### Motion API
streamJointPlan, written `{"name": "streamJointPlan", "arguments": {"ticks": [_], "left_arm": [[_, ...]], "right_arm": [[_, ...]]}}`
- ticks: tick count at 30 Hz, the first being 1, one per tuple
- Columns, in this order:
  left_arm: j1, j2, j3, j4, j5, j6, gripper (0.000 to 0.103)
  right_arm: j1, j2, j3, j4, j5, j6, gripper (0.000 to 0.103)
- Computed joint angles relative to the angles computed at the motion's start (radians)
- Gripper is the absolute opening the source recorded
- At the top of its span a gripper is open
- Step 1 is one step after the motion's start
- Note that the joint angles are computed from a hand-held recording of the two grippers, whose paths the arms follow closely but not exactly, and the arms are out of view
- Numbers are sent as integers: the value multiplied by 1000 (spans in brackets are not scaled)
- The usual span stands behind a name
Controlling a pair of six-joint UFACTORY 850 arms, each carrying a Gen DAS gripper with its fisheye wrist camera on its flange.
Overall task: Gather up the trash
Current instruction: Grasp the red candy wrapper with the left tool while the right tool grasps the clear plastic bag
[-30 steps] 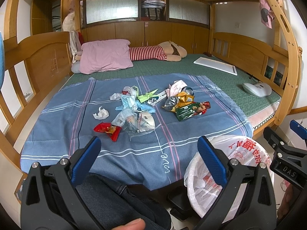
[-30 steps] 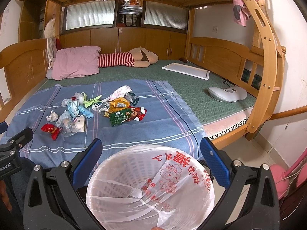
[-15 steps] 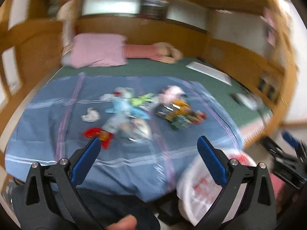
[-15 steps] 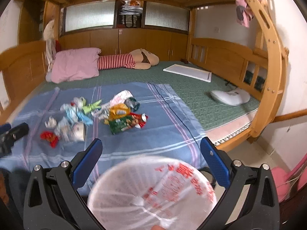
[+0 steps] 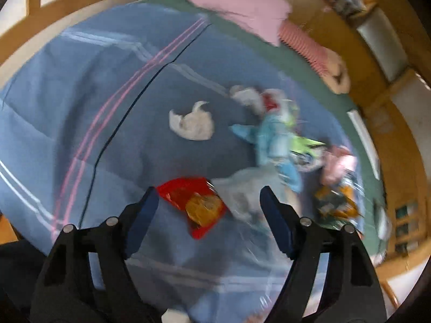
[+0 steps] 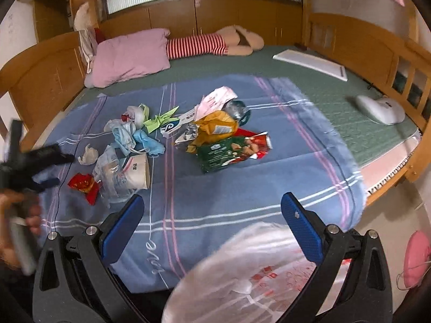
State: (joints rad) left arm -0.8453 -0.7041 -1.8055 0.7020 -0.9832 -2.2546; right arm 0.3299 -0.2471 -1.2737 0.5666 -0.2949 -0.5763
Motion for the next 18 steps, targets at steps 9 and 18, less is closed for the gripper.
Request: {"name": "streamJointPlan", "arguments": {"ticks": [9, 18], "left_arm": [[6, 22, 137, 32, 102, -187, 63], [1, 109, 283, 124, 156, -474, 85]], "right_arm": [[106, -219, -252, -31, -131, 19, 100], [245, -393, -421, -250, -238, 101, 78]]}}
